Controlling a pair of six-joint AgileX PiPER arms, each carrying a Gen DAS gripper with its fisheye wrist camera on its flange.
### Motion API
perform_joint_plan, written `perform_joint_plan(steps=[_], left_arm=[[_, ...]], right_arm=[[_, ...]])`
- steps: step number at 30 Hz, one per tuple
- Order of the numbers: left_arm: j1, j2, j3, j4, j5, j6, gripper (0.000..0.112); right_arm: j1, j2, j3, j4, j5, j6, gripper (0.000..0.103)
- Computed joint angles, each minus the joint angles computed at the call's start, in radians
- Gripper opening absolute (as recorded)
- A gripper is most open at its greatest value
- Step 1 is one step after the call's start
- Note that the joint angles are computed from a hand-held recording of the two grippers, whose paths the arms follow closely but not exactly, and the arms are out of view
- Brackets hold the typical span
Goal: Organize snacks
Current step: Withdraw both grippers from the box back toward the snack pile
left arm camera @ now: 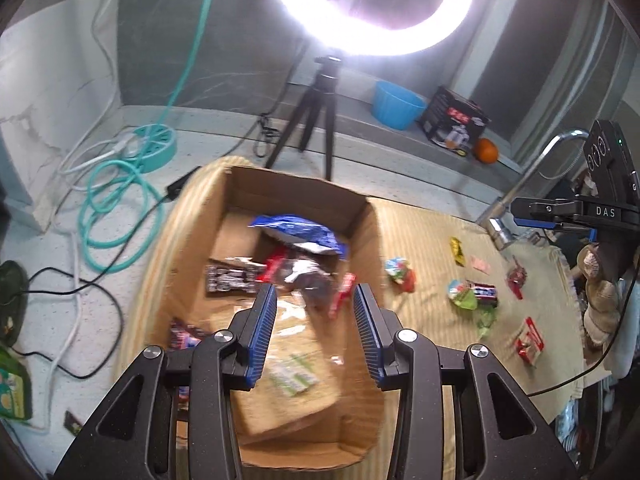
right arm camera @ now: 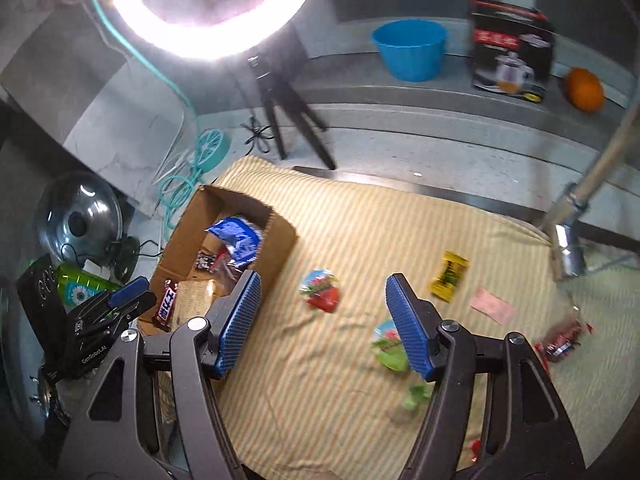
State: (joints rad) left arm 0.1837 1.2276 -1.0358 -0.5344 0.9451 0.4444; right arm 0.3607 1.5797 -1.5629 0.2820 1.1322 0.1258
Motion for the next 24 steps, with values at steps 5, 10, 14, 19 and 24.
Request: perform_joint_plan(steps=[5, 10, 14, 19, 24], left_arm=[[-0.119, 0.008, -0.003, 0.024, -0.027, -0.062, 0.039], [-0.269, 0.036, -0.013, 0.059, -0.065, -0.130, 0.039], [-0.397, 0.075, -0.032, 0.091, -0.096, -0.177, 0.039], [-0.531, 0.143, -0.073, 0.130, -0.117, -0.216, 0.044], [-0.641, 0.230, -0.115, 0.181, -0.148, -0.284, 0.049]], right_arm=[[-0.124, -0.098, 0.099, 0.030, 0.014, -0.062, 0.068], [-0.252, -0.167, 0.193, 0.061, 0.037, -0.171, 0.068], [-0.298, -0.196, 0.252, 0.040, 0.040, -0.257, 0.068], [-0.322, -0.198, 0.304, 0.026, 0.050, -0.380, 0.068], [-0.280, -0.179, 0.342, -0.032, 0.046, -0.461, 0.068]])
